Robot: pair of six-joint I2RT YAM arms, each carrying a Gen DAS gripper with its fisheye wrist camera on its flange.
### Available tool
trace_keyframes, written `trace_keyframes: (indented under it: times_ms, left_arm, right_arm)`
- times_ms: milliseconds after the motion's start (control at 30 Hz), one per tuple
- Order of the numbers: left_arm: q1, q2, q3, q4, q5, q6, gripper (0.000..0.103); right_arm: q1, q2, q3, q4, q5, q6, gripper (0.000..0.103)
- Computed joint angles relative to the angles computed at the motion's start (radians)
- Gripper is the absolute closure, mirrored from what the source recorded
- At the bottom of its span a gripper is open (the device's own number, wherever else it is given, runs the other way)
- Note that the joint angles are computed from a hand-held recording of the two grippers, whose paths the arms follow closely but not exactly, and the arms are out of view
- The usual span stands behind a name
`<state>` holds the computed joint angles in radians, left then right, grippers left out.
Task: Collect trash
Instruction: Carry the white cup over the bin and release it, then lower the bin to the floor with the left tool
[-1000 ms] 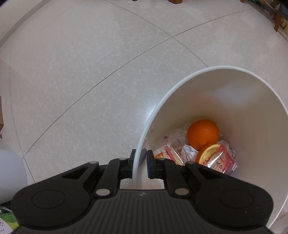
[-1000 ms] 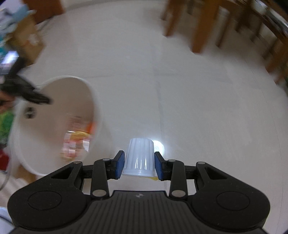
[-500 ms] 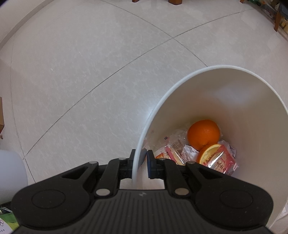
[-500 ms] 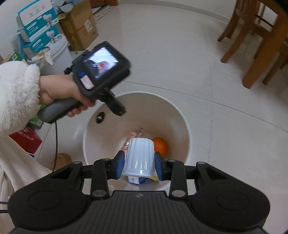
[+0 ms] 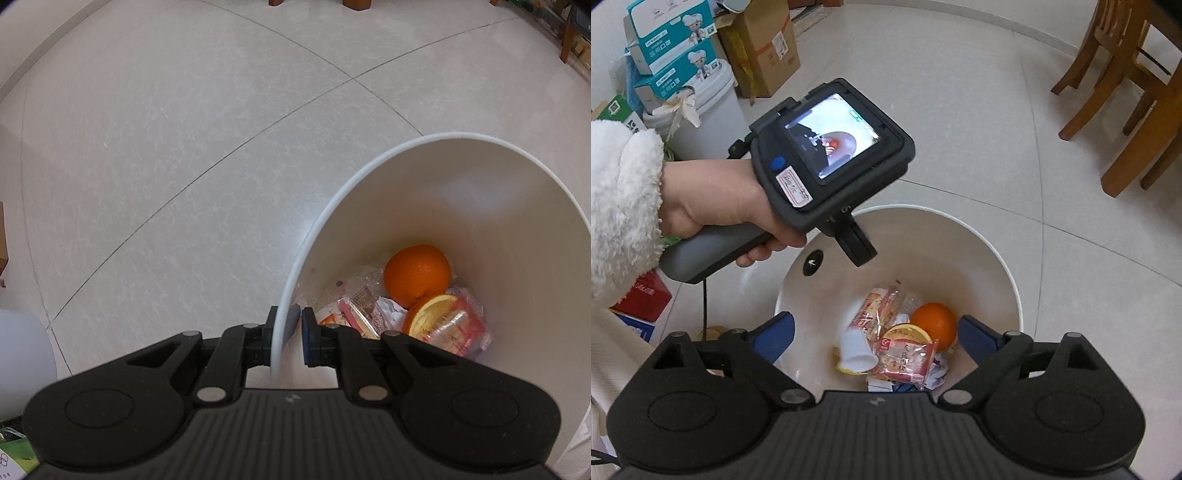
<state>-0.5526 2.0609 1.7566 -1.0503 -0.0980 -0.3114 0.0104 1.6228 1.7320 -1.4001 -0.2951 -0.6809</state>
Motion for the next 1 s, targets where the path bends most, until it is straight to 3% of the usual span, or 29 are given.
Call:
trace_keyframes:
  times_ms: [367, 767, 1000]
  left_arm:
    - [0.004, -0.005, -0.011, 0.008, 0.005, -0.003, 0.094]
    - [-0.006, -0.006, -0.017, 0.012, -0.007, -0.007, 0.094]
    - [-0.007, -0.008, -0.017, 0.011, -0.009, -0.01, 0.093]
  right_arm:
    - [-0.01, -0.027, -0.037, 0.031, 0.08, 0.048, 0.001]
    - [-0.102, -0.066, -0.132, 0.046, 0.037, 0.143, 0.001]
    - [-0.101, -0.164, -0.281, 0.157, 0.089, 0.249, 0.0]
